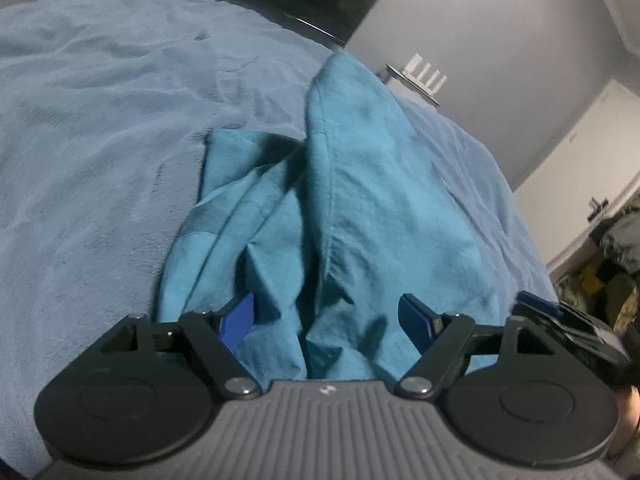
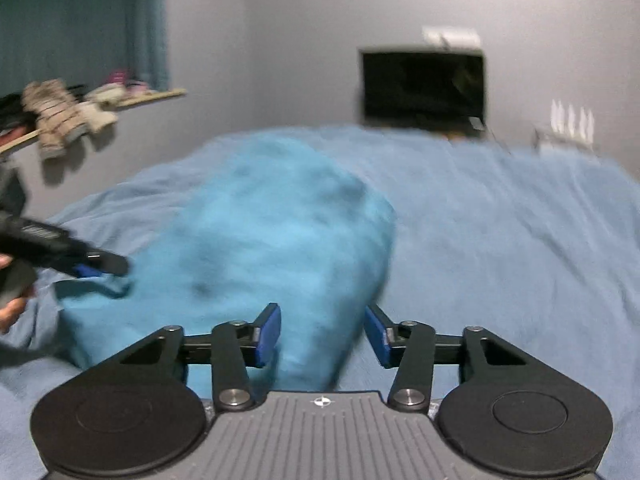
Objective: Fold large clothes
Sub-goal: 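Lay the lifted edge over the jacket and open the right gripper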
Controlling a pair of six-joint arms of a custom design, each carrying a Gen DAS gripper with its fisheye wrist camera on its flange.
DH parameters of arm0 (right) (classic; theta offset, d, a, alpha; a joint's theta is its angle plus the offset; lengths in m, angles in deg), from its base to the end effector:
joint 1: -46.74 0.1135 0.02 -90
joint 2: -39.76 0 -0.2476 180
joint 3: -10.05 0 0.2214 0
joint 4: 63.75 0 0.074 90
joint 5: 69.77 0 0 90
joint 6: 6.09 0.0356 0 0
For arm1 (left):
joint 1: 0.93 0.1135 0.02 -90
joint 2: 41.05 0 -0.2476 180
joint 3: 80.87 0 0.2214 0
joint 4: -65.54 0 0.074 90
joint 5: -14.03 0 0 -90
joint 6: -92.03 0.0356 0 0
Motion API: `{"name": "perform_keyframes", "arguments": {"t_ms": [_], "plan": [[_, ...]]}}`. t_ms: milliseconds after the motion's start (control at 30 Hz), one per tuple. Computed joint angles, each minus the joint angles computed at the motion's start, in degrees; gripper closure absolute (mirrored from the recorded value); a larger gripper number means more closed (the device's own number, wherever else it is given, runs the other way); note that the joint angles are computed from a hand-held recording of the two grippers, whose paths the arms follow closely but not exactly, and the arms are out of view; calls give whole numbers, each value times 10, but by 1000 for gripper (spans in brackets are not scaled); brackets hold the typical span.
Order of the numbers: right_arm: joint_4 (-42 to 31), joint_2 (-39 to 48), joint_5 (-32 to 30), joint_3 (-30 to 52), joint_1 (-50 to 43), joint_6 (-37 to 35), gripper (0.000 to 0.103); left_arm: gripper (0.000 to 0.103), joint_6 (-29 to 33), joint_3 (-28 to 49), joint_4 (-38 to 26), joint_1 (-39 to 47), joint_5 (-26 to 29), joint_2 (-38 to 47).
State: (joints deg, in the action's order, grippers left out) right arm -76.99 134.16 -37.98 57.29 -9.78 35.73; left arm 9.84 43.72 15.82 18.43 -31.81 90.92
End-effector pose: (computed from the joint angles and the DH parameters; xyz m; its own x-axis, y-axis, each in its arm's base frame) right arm 0.1551 -0.1796 0.1174 -0.4747 0.0060 -0.8801 -0.2189 0.9677 0.1247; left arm 0.4415 0.1288 0.1856 -0.7686 -0.1667 -0.6176 0.2257 0.8327 -0.5057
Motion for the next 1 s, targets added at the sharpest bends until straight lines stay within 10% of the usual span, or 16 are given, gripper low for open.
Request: {"name": "perform_keyframes", "arguments": {"t_ms": [367,533,733,867,1000], "plan": [[55,69,19,1,41,83,57,26,17,-151,172,-18,-46,-102],[95,51,32,-19,66,114,57,30,70,-114,101,-26,-47,-76],[119,58,23,-25,68,123,57,75,103,-62,9,-20,-40,-54],[136,65,6,-36,89,110,89,91,90,-41,-49,5,0,-57],[214,42,44,-82,152,122,99,94,114,-35,-99,32,-6,-68]]}}
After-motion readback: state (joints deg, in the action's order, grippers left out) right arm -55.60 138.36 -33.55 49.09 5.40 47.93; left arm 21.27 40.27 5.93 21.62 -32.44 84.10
